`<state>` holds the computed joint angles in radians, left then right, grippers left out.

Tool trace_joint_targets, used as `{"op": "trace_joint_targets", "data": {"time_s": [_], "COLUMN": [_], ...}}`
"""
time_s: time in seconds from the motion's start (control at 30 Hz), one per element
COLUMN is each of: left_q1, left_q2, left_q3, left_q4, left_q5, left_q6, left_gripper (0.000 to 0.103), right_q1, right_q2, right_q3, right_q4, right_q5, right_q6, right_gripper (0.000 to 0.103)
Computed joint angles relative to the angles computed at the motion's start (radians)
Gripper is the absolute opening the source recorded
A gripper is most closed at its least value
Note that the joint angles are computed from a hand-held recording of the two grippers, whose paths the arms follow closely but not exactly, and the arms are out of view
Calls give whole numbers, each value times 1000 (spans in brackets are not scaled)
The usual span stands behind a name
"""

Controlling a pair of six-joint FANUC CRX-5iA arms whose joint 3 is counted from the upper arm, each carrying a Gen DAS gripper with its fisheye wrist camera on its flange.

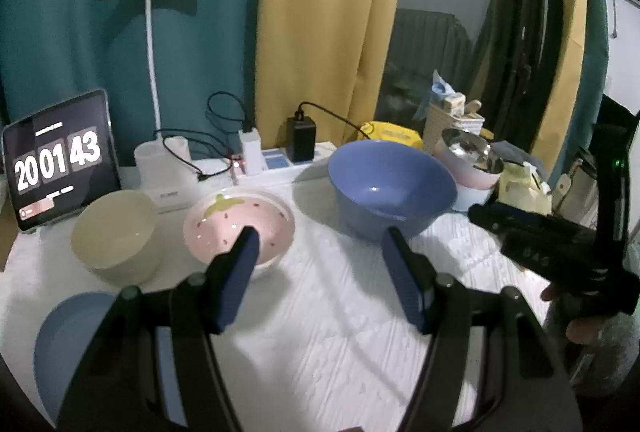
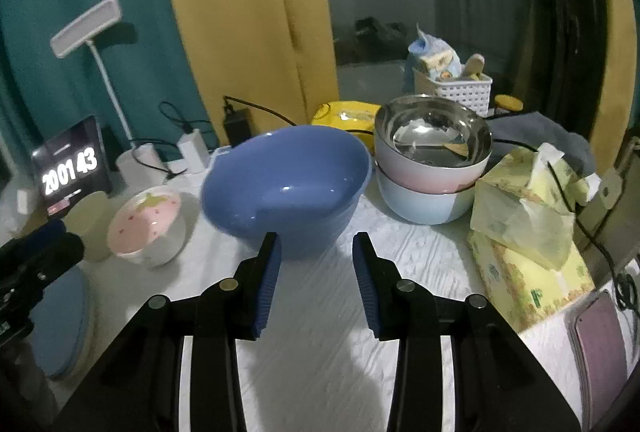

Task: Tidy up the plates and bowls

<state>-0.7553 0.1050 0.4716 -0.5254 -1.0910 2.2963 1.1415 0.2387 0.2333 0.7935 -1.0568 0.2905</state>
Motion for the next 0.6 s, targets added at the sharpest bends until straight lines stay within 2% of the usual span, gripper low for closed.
{"op": "trace_joint_targets", "data": {"time_s": [0.33, 0.6], "left_q1": [28, 54], "left_q2": [66, 124], "left_q3": [44, 78], "left_q4": [41, 90], "left_q5": [35, 52], "left_q6": [-38, -61], "left_gripper": [65, 65], "right_q1": [-62, -76], "right_q2": [31, 69], "right_q3": [7, 43], "right_q4": [-35, -83], "right_q5": [77, 60], "right_q6": [-33, 28], "right_gripper": [42, 43]}}
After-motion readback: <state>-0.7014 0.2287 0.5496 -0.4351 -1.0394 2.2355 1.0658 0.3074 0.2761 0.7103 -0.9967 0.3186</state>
